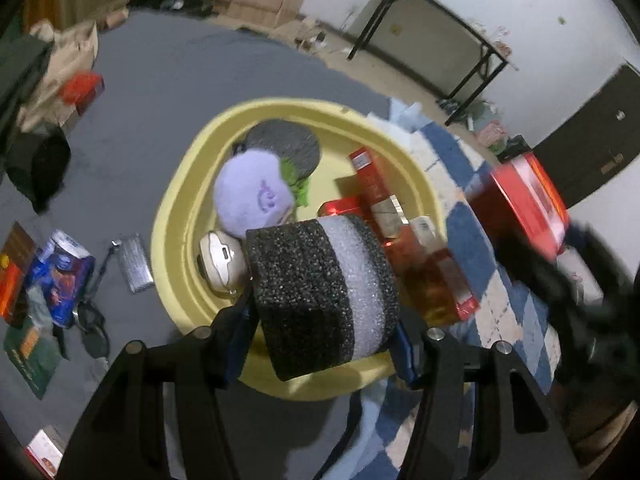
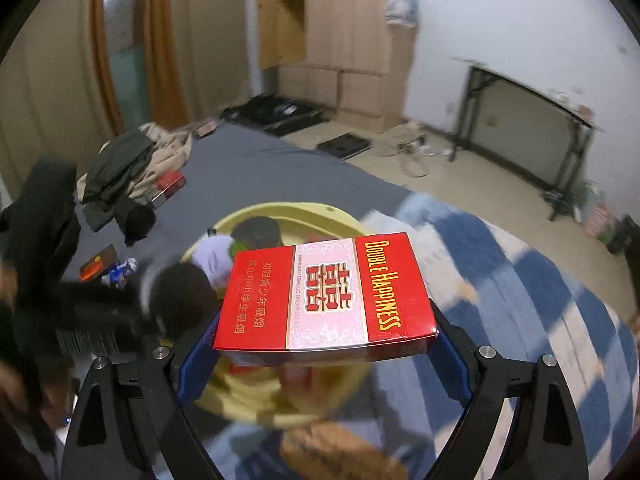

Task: Organize rigid objects
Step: 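Carry the foam roll and Double Happiness carton over the yellow tray, then lower both items into the yellow tray and open both tools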

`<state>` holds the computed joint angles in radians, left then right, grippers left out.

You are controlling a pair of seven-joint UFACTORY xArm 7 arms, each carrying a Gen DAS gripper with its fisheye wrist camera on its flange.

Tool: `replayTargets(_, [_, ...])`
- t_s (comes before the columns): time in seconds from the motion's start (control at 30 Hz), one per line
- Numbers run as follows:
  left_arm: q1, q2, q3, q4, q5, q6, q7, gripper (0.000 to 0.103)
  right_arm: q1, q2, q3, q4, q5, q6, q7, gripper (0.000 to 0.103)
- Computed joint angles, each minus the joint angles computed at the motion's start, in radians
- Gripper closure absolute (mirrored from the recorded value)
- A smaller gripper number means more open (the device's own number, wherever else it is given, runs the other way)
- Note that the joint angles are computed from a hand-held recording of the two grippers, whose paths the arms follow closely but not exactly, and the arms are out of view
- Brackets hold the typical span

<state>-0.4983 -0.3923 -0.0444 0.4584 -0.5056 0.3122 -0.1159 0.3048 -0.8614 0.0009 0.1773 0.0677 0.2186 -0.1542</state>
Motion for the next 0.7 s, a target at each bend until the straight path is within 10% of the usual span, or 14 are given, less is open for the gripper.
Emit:
replayTargets(0.07, [-0.059, 0.034, 0.061, 0.012, -0.103, 0.020, 0.066, 0.044, 0.013, 0.182, -0.011, 0.122, -0.019, 0.023, -0.044, 0.012])
replayTargets(0.47, [0.052, 0.153, -0.063, 0.057, -0.043, 0.002, -0.065, 0.043, 0.057, 0.707, -0.040, 0.449, 0.141, 0.013, -0.371, 0.011])
replayTargets(0.7, [0.109, 0.058, -0.078, -0.004, 0.077, 0.003, -0.227, 0.013, 0.031, 0.715, 0.007, 0.434, 0.308, -0.044, -0.474, 0.007])
